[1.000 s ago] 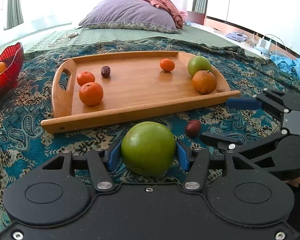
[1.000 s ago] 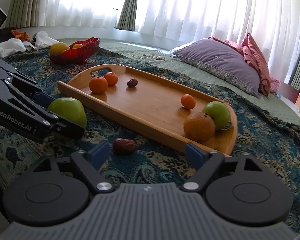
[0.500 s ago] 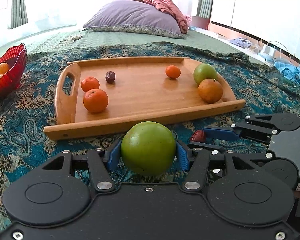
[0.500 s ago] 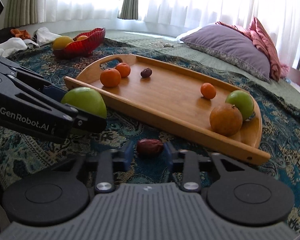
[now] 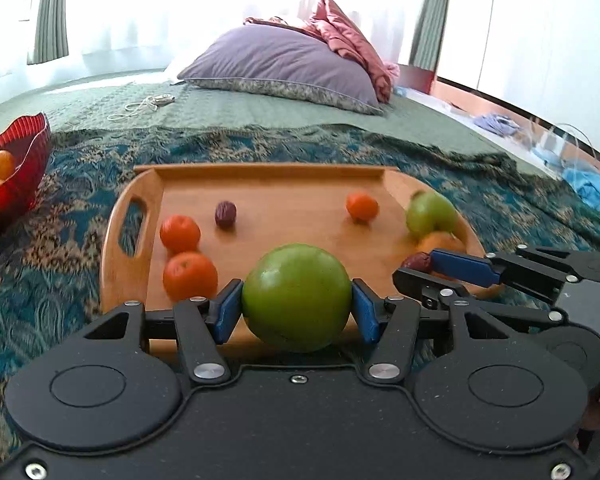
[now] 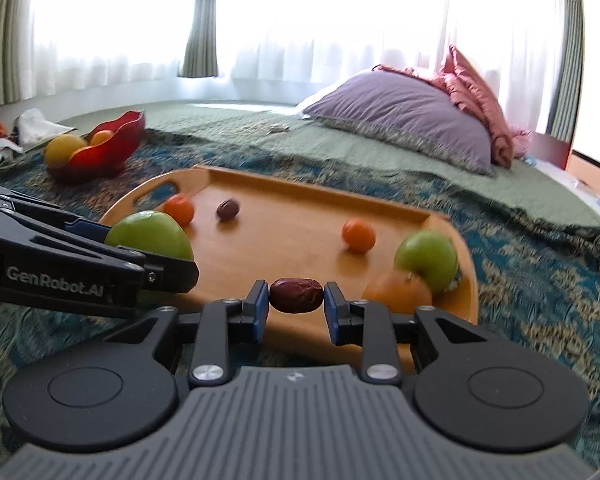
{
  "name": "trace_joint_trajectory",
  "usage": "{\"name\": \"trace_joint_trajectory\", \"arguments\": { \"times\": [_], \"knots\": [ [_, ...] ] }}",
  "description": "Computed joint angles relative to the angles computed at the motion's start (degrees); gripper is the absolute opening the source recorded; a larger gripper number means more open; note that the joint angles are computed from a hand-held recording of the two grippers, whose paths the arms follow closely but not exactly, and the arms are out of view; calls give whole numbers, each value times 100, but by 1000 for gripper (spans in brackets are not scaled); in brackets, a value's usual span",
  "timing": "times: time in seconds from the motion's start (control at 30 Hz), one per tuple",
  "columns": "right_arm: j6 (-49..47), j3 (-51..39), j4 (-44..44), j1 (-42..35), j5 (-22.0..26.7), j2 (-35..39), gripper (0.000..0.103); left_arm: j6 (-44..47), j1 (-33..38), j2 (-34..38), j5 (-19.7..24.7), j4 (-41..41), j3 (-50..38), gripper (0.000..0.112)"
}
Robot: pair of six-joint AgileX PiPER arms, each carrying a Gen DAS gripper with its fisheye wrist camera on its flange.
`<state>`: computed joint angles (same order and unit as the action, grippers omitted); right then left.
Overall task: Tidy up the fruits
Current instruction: 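Carry the green apple and red date over the tray with both tools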
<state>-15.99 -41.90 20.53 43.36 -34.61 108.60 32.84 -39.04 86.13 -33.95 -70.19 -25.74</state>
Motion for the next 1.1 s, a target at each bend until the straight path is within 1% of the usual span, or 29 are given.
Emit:
{"name": "trace_joint_trajectory", "arguments": {
  "times": [0.1, 0.17, 0.3, 0.37, 0.43, 0.53, 0.8, 0.83, 0.93, 1.03, 1.1],
  "knots": [
    [-274, -370, 267, -43, 140, 155, 35, -100, 464, 196, 285, 307, -269, 55],
    [-430, -646, 401, -103, 336, 253, 35, -205, 769, 349, 476, 556, -439, 55],
    [-886, -1154, 729, -189, 679, 462, 35, -99, 1284, 642, 931, 709, -836, 55],
    [-1074, -1379, 849, -251, 884, 548, 35, -85, 1488, 783, 1152, 775, -1013, 55],
    [-1201, -1622, 967, -355, 1202, 613, 35, -65, 1620, 911, 1289, 810, -1143, 55],
    [-1142, -1956, 1021, -553, 1721, 686, 35, 36, 1686, 1072, 1325, 793, -1264, 55],
    [-1588, -2634, 1599, -853, 2626, 941, 35, 160, 1814, 1366, 1397, 763, -1529, 55],
    [-1722, -2686, 1769, -876, 2701, 967, 36, 182, 1829, 1403, 1411, 759, -1568, 55],
    [-2641, -2894, 2757, -951, 2912, 1081, 36, 181, 1853, 1463, 1396, 803, -1627, 55],
    [-2968, -2979, 3121, -1000, 3029, 1146, 36, 189, 1866, 1479, 1404, 812, -1648, 55],
    [-2930, -2976, 3061, -995, 2991, 1163, 36, 258, 1868, 1515, 1399, 766, -1698, 55]
  ]
}}
